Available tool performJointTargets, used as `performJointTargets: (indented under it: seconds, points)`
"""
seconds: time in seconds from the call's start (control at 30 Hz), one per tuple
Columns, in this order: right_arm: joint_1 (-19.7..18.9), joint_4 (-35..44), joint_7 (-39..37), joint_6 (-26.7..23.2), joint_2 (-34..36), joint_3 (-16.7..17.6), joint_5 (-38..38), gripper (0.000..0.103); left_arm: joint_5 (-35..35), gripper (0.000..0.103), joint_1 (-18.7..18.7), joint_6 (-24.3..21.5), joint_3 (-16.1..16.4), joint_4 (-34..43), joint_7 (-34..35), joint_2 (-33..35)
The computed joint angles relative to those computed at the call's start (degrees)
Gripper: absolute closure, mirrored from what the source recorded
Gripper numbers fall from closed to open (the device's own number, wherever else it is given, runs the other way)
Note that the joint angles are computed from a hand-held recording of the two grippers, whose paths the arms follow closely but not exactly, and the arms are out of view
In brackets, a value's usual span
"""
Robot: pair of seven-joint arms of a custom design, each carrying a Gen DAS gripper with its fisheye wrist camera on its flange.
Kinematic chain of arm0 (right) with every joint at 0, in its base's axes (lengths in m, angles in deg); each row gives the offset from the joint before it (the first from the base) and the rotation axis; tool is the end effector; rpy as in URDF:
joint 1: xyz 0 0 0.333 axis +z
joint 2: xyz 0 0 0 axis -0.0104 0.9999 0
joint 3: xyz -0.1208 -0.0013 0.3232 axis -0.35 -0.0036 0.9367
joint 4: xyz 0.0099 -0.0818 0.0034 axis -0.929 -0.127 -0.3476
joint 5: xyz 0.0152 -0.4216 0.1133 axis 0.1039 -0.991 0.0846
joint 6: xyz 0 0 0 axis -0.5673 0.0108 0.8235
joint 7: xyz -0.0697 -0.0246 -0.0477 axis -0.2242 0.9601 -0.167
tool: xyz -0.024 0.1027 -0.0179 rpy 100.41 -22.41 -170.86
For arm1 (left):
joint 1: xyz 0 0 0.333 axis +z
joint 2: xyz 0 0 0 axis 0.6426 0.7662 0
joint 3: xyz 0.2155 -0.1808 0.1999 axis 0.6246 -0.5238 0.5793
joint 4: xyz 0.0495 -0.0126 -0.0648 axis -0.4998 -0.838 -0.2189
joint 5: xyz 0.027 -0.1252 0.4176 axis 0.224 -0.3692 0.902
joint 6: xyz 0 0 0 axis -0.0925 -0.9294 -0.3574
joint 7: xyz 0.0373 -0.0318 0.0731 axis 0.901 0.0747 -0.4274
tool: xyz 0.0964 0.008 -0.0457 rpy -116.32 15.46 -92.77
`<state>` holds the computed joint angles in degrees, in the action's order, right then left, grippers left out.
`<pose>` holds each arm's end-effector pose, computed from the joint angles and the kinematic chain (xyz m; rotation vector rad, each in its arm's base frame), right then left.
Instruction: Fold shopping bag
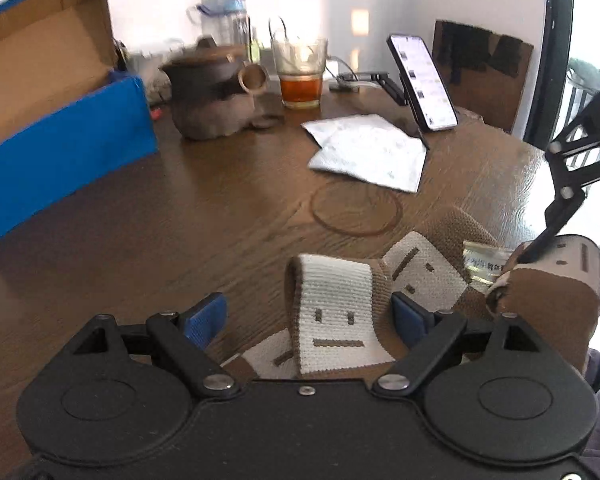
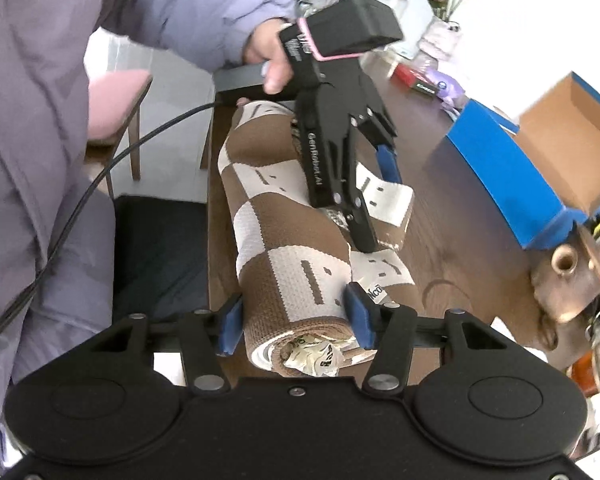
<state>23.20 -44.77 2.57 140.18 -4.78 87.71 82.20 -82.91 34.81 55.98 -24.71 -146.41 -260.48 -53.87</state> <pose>0.4379 0.2392 0.6133 -2.4135 0.7403 -0.6543 0.6056 -0.1684 0.4953 -0.4111 2.6582 -1.2038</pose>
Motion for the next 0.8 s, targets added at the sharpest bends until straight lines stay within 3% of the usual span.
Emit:
performJointTargets:
  seconds: [0.07, 0.23, 0.4, 0.5, 0.67, 0.8]
  points:
    - [1.2, 1.4, -1.8, -1.7, 0.9, -2.1, 3.2, 0.047, -3.5, 0.012, 1.0, -2.6, 1.0, -0.4, 3.9, -1.5]
    - [2.7, 5.2, -8.4, -9.2, 2.5, -7.5, 15.0, 0.047, -4.2, 0.007, 2.9, -9.8, 3.7, 1.3, 10.1, -4.5]
    - [1.6, 7.2, -13.3, -14.1, 4.5, -10.8, 28.1, 0.047, -6.6, 0.0, 3.3, -25.3, 6.1, 2.2, 21.7, -8.0]
    - [0.7, 6.8, -15.9, -15.9, 5.1, -13.0, 37.3, 0.047, -3.8, 0.0, 2.0, -29.9, 5.4, 1.1, 28.9, -8.7]
    - [-1.6, 5.0, -19.8, -18.2, 5.2, -14.3, 48.9, 0.047, 3.5, 0.0, 0.1, -32.7, 3.3, 2.7, 29.0, -6.4]
    - [-4.2, 6.4, -20.1, -23.6, 7.3, -14.6, 53.2, 0.046, 5.3, 0.001, -1.2, -29.7, 2.1, 2.2, 28.3, -6.6]
